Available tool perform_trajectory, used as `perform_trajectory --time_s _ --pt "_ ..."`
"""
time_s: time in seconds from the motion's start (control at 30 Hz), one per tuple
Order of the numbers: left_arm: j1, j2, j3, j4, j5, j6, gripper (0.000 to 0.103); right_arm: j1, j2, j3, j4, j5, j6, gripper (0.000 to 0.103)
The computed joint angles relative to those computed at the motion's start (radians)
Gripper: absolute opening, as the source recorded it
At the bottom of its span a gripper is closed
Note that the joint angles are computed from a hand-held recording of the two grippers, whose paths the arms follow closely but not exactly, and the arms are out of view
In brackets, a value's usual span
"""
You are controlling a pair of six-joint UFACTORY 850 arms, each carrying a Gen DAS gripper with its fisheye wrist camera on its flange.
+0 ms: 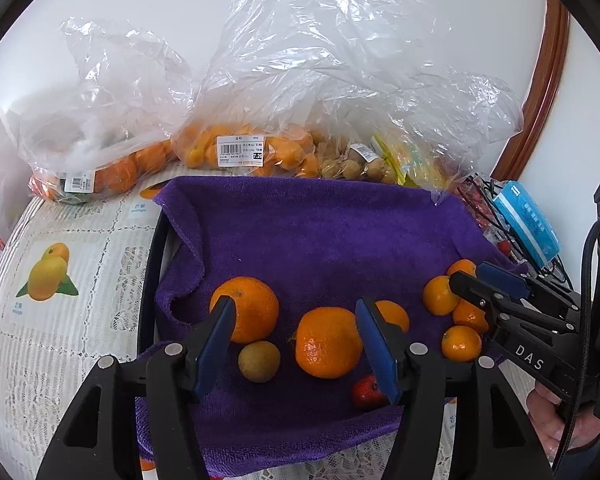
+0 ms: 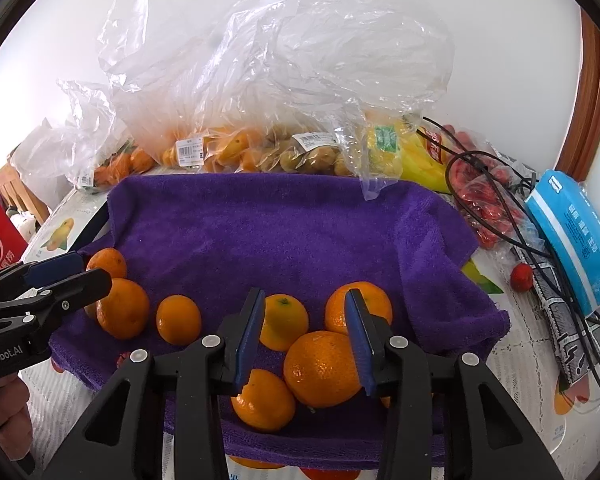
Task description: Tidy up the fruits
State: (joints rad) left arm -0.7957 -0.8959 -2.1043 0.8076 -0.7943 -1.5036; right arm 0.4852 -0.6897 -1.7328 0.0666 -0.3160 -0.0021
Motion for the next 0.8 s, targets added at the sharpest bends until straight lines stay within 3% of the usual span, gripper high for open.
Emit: perform_trajectory --time_s 0.5,0.8 --pt "-0.005 0.018 0.009 0.001 -0.013 -0.015 0.063 -0.004 0.009 0.005 0.09 -0.017 -0.068 0.048" --pt "-0.015 0.005 -0.039 -0.031 -0.062 0.044 0.065 0.017 0.053 0.026 -0.067 -0.026 0.114 0.051"
